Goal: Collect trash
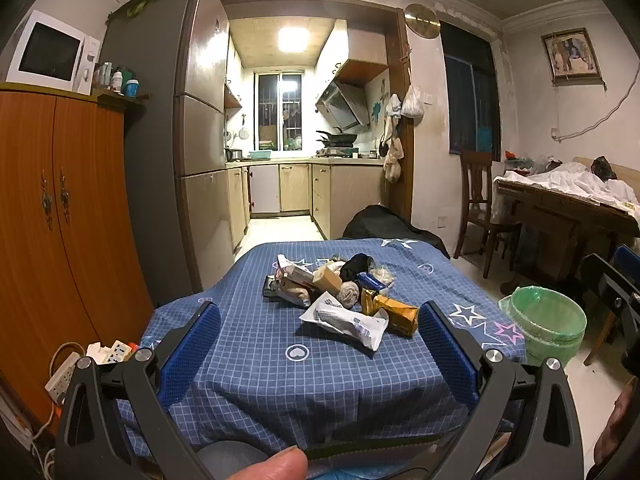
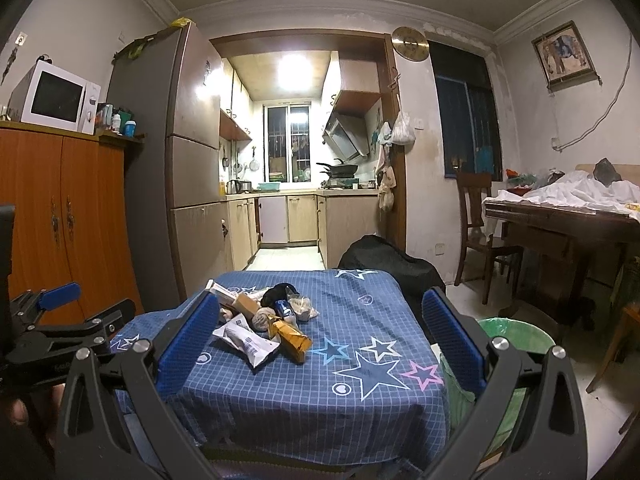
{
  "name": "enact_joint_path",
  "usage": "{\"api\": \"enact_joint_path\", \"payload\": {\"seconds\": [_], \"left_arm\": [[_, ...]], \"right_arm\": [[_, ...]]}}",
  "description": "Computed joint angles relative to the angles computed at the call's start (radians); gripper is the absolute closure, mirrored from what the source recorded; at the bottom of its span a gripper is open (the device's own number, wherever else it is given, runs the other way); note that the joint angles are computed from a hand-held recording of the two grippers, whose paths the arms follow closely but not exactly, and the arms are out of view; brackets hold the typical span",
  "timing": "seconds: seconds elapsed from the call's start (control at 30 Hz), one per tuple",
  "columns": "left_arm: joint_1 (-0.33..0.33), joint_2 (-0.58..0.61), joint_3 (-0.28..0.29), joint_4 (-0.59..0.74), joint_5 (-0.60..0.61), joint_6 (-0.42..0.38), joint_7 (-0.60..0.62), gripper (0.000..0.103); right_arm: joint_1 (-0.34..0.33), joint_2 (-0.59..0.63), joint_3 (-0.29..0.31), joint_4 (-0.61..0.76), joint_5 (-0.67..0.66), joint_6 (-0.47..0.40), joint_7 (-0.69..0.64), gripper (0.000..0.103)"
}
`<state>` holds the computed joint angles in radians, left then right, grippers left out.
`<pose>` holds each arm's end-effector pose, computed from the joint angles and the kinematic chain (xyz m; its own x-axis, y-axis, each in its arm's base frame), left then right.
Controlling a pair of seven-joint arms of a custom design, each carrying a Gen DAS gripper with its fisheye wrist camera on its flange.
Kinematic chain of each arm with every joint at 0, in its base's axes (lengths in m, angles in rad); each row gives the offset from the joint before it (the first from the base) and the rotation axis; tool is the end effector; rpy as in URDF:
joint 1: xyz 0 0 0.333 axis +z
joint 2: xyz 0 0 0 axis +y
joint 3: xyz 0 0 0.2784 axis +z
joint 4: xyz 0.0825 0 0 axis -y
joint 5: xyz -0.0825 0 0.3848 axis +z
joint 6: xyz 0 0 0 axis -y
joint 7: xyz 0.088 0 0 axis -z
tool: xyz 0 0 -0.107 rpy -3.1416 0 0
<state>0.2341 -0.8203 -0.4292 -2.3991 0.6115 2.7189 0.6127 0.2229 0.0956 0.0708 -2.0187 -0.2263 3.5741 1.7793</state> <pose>0.3793 -0.1497 0.6508 0.2858 -0.9580 -0.0244 -0.2904 -0.0623 -0.9549 0.5620 0.1975 0.5471 0.3770 -0.9260 -0.0204 -0.1179 -0.0261 -0.9927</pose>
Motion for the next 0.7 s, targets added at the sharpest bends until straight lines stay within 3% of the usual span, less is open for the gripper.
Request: {"api": "enact_joint_path", "payload": {"seconds": [0.43,0.7], "left_arm": [[-0.001,0.009,-0.001,0.0,0.007,0.0,0.0,0.005],[-0.002,0.011,-0.001,-0.002,0.012,-0.001,-0.008,0.005]], "right_arm": [[-0.013,0.002,0.004,0.003,-0.047,-0.007,0.039,0.005],[-0.04,0.011,0.01,0.015,-0.168,0.004,0.102,0.005]]}}
